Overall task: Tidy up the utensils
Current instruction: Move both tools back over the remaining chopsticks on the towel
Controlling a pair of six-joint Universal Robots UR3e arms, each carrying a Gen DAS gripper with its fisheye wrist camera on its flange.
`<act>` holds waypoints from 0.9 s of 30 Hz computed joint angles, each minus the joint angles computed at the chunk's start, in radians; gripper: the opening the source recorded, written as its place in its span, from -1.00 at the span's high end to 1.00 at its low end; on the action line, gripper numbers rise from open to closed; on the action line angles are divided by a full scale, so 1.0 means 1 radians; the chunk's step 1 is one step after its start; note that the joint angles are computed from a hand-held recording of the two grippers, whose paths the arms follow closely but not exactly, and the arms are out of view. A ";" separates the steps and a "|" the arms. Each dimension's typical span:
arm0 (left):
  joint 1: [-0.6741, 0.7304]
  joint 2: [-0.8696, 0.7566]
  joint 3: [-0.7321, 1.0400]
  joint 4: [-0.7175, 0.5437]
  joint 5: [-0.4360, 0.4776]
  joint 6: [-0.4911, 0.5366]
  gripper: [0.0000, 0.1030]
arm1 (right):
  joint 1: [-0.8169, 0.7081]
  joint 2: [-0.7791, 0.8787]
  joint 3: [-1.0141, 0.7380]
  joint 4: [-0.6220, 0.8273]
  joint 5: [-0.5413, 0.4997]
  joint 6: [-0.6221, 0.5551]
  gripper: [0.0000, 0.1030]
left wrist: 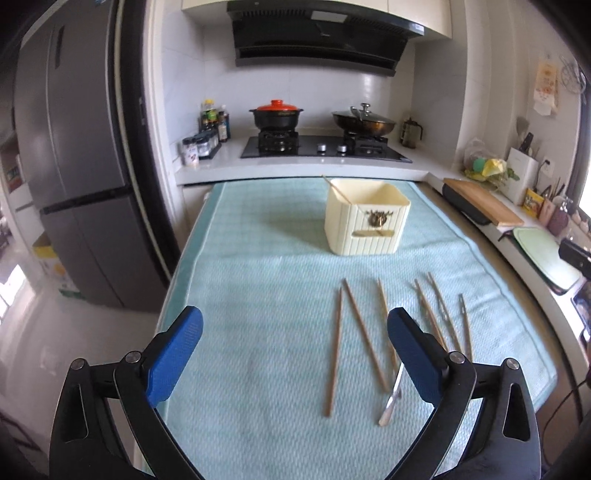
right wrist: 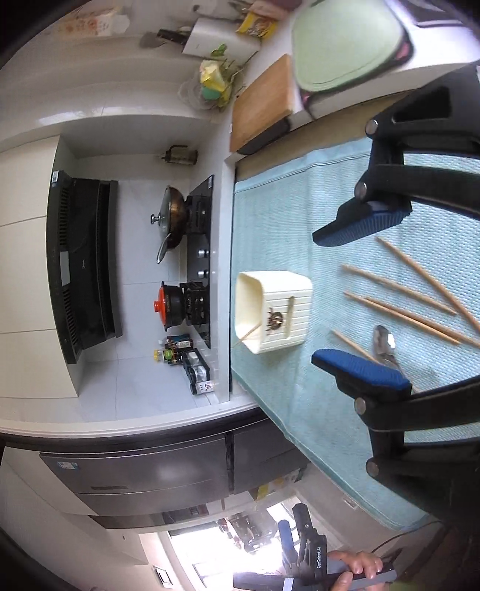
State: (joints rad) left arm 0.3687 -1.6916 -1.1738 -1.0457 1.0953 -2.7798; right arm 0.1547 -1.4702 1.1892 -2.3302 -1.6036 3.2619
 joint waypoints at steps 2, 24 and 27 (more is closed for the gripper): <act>0.071 0.123 -0.179 0.006 -0.070 0.012 -0.94 | 0.048 -0.102 0.174 -0.046 -0.058 0.060 -0.15; 0.076 0.265 -0.500 0.081 -0.104 -0.040 -0.94 | -0.029 -0.503 0.569 -0.054 0.023 0.151 -0.15; 0.051 0.248 -0.475 0.042 -0.109 -0.028 -0.94 | -0.058 -0.599 0.591 -0.008 -0.014 0.135 -0.15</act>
State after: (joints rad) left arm 0.4198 -1.4431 -1.6488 -1.0034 0.9859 -2.8082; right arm 0.0963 -2.0697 1.7806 -2.3384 -1.6178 3.3973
